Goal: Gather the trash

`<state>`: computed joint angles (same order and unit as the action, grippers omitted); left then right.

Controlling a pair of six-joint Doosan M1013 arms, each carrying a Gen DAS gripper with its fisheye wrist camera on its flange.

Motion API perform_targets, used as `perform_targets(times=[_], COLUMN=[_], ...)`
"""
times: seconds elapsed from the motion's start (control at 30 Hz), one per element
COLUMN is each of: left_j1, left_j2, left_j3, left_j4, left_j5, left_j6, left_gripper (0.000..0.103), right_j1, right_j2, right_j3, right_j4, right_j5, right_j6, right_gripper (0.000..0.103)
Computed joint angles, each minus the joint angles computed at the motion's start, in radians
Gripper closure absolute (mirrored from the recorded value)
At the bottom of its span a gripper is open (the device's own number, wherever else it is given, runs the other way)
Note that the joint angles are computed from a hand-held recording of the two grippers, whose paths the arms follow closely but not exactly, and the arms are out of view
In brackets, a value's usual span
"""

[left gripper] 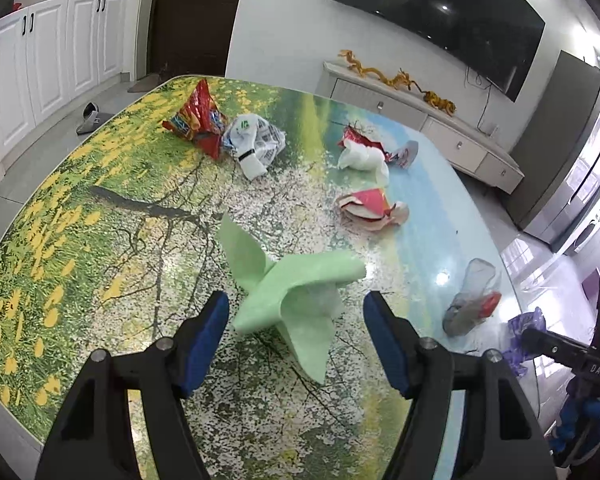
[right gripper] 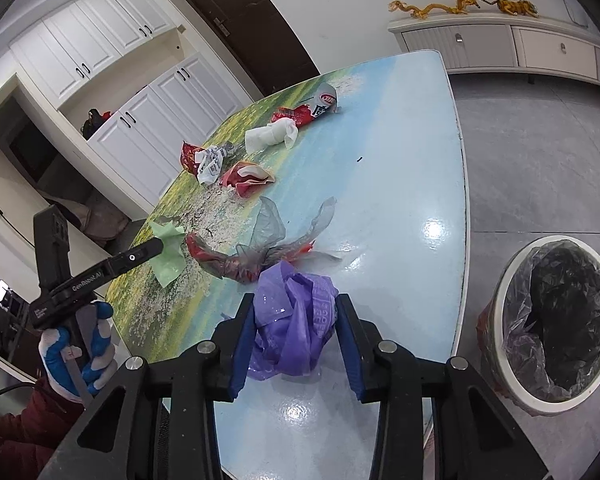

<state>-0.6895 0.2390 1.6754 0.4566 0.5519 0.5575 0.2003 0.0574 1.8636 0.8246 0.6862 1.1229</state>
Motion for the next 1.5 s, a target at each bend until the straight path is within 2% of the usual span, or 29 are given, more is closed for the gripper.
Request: perform_targets(times=[0.43, 0.67, 0.83, 0.87, 0.9, 1.03, 1.5], left_j1=[0.033, 0.027, 0.031, 0.034, 0.036, 0.033, -0.018], left_j2=[0.028, 0.061, 0.06, 0.06, 0.059, 0.057, 0.006], left_j3=[-0.019, -0.06, -0.058, -0.057, -0.057, -0.055, -0.043], left_j4=[-0.102, -0.082, -0.113, -0.133, -0.152, -0.143, 0.064], left_j5=[-0.051, -0.001, -0.024, -0.029, -0.03, -0.03, -0.014], left_j6=[0.108, 0.132, 0.167, 0.185, 0.204, 0.197, 0.036], left_gripper=[0.035, 0.036, 0.053, 0.069, 0.072, 0.075, 0.08], right_j1=[0.001, 0.001, 0.002, 0.002, 0.002, 0.001, -0.009], right_j2=[0.014, 0.018, 0.017, 0.016, 0.016, 0.013, -0.038], right_j3=[-0.011, -0.017, -0.015, -0.014, -0.013, -0.01, 0.024], right_j4=[0.0, -0.017, -0.012, -0.01, -0.009, -0.002, 0.079], right_j5=[0.007, 0.009, -0.002, -0.004, -0.004, -0.009, -0.055], right_j6=[0.01, 0.031, 0.025, 0.023, 0.021, 0.016, -0.059], right_gripper=[0.066, 0.066, 0.068, 0.068, 0.069, 0.069, 0.069])
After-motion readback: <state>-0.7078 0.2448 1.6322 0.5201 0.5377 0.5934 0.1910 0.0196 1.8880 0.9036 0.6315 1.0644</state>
